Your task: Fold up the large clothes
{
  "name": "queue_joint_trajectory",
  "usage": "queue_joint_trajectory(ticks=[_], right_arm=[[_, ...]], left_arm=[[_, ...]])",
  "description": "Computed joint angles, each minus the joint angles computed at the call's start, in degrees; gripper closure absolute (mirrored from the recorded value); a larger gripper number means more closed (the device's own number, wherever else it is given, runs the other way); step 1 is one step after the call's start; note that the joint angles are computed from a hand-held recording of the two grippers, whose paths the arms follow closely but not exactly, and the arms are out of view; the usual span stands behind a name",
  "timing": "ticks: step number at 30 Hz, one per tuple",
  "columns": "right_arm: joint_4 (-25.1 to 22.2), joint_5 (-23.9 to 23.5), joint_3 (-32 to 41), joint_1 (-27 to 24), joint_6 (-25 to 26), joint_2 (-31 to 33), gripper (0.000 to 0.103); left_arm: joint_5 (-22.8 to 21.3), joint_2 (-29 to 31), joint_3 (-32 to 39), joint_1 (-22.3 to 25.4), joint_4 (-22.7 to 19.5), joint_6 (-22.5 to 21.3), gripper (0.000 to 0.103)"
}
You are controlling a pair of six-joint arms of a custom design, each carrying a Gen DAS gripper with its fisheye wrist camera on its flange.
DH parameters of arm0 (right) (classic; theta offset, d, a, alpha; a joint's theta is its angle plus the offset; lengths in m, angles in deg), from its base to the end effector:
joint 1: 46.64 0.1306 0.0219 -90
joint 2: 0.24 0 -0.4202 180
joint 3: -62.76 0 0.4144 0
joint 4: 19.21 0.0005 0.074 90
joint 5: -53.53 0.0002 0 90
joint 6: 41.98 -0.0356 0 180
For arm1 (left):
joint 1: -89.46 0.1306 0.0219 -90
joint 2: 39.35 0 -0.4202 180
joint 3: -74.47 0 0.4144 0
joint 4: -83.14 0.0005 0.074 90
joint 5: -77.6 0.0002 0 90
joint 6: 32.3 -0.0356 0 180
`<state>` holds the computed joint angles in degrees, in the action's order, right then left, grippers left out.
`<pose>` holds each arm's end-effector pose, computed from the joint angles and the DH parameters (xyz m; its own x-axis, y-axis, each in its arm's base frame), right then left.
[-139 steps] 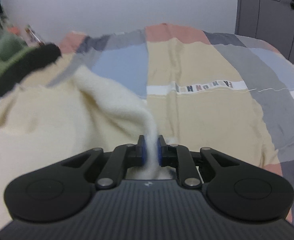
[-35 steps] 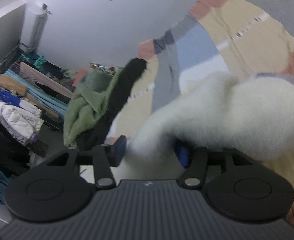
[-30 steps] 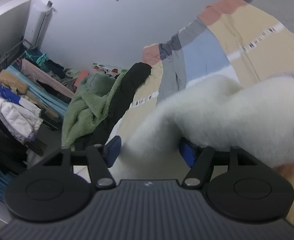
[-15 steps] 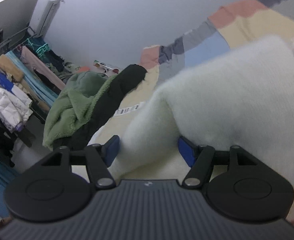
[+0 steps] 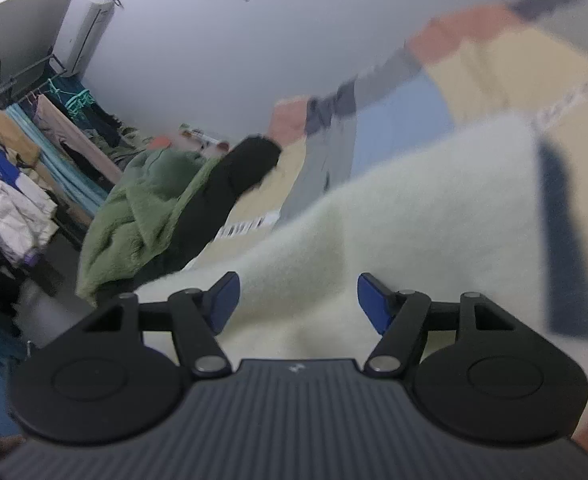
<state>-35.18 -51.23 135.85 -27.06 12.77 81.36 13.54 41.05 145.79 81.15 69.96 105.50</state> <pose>0.4390 0.1652 0.4399 -0.6319 0.3676 -0.6823 -0.2177 0.7607 0.6115 0.4519 -0.0823 0.4392 -0.6448 -0.5791 -0.4989 0.0787 0.5990 -0.7969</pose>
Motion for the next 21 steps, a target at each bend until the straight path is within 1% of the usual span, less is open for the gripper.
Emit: queue_joint_trajectory(ticks=[2,4,6,7,9,10,12,14,16,17,21], right_arm=[[-0.63,3.48,-0.51,-0.15,2.19,-1.91,0.023],[-1.75,8.09,-1.14,-0.31,3.66,-3.92,0.021],[-3.35,11.22,-1.5,-0.98,3.9,-5.37,0.021],[-4.42,12.85,-1.53,-1.28,3.81,-5.82,0.021],[-6.18,16.82,-1.52,-1.44,4.23,-6.31,0.021],[-6.84,18.52,-1.61,-1.58,4.2,-6.49,0.021],[-8.15,19.21,-1.69,-2.55,3.18,-6.28,0.021],[-9.1,18.38,-1.41,-3.43,1.67,-5.28,0.021],[-8.93,16.55,-1.18,-3.91,1.34,-3.87,0.021],[-8.75,15.67,-0.92,-3.8,1.71,-2.98,0.021],[-8.63,15.56,0.84,-2.07,4.64,0.57,0.022]], left_arm=[[-4.01,-1.63,0.53,-0.28,-3.38,-4.85,0.009],[-9.21,-2.9,1.22,-0.88,-6.8,-10.46,0.009],[-16.52,-3.28,2.22,-2.07,-9.98,-14.96,0.009],[-18.54,-3.43,2.32,-1.79,-10.81,-16.77,0.009],[-22.1,-3.04,2.59,-1.99,-11.45,-18.27,0.009],[-22.22,-2.57,2.77,-1.67,-11.63,-17.99,0.009],[-22.51,-2.07,2.9,-1.12,-11.99,-16.9,0.009],[-23.57,-1.9,2.9,-1.32,-12.51,-17.55,0.009],[-24.76,-1.58,3.17,-1.72,-13.44,-18.71,0.009],[-25.47,-1.14,3.36,-1.96,-13.71,-19.3,0.009],[-28.22,-0.64,3.04,-2.79,-14.28,-21.52,0.009]])
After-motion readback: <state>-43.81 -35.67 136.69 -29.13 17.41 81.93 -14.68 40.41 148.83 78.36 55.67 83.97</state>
